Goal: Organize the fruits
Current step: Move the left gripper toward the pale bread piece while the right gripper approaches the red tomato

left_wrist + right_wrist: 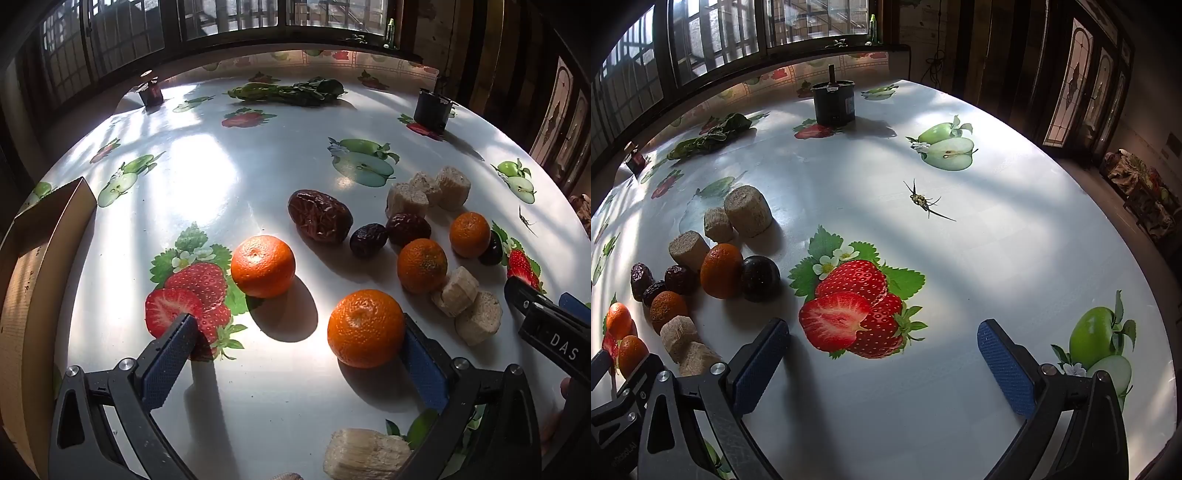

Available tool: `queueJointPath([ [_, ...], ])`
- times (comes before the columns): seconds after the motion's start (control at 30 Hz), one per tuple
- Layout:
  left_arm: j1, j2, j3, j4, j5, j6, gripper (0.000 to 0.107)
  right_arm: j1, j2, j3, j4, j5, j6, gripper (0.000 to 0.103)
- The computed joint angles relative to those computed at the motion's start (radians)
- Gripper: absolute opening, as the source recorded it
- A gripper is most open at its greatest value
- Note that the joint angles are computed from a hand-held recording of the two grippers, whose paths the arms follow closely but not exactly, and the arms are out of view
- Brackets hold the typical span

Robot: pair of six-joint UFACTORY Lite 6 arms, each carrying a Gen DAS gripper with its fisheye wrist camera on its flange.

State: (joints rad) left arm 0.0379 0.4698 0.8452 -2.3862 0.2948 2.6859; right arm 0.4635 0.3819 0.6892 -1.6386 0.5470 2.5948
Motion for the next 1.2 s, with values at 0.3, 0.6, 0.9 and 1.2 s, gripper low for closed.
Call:
queueJointPath([
  [0.3, 0.034, -0.032, -0.043, 0.229, 0.004, -0.092, 0.103, -0.024, -0.035, -0.031, -0.059, -0.057, -0.026, 0.102],
  [0.6, 0.154, -0.138, -0.131, 0.455, 0.079, -0.216, 0.098, -0.042, -0.112, -0.067, 0.101, -0.131, -0.220, 0.102],
  [0.9, 0.400, -0.335, -0.174, 0.836, 0.255, -0.588, 0.094, 0.236, -0.493, -0.295, 0.306, 0.135, -0.158, 0.102],
  [1.2, 0.509, -0.477, -0.242, 0.852, 0.307, -0.563, 0.094, 0.591, -0.506, -0.314, 0.443, 0.396, -0.037, 0.102],
])
